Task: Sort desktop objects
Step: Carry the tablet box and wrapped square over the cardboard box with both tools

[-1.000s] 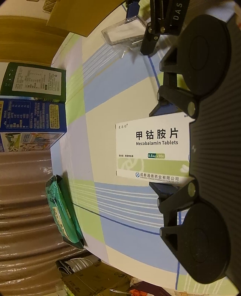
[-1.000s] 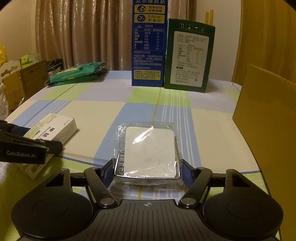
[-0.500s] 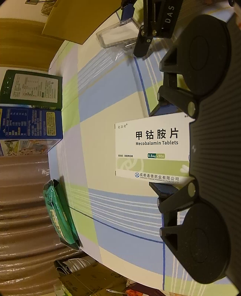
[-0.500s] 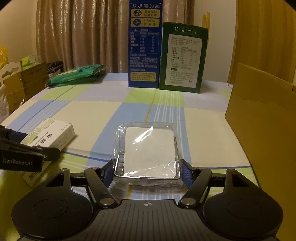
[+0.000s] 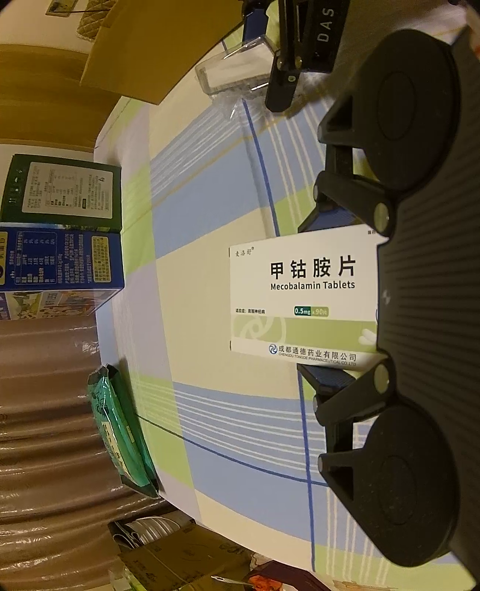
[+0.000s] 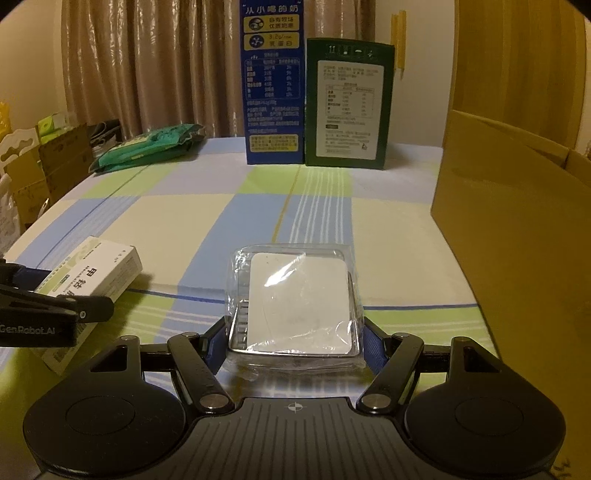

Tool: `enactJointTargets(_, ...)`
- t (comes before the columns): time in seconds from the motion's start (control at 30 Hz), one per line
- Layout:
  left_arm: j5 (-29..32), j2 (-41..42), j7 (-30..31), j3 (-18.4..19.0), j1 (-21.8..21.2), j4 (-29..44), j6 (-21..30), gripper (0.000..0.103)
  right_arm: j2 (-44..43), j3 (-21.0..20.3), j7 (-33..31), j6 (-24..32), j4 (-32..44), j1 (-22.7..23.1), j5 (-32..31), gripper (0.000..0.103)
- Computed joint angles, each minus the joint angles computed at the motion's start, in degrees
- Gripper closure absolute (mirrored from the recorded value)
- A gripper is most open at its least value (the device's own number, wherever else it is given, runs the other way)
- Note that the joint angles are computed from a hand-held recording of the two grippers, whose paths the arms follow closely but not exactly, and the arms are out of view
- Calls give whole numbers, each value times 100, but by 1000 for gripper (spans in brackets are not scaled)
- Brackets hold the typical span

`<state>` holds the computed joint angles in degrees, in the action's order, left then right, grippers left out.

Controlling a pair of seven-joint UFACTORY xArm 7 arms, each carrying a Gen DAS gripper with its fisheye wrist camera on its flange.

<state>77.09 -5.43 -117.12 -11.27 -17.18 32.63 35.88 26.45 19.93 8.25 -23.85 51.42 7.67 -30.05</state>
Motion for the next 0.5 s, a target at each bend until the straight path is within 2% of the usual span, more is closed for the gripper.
enactJointTargets(0.27, -559, -359, 190, -232, -173, -97, 258, 36, -421, 240, 469, 2, -359, -426, -525, 35)
enactJointTargets(0.5, -1054, -790, 37, -596, -337, -143, 640, 36, -885, 334, 1324, -23, -596, -805, -1406, 35)
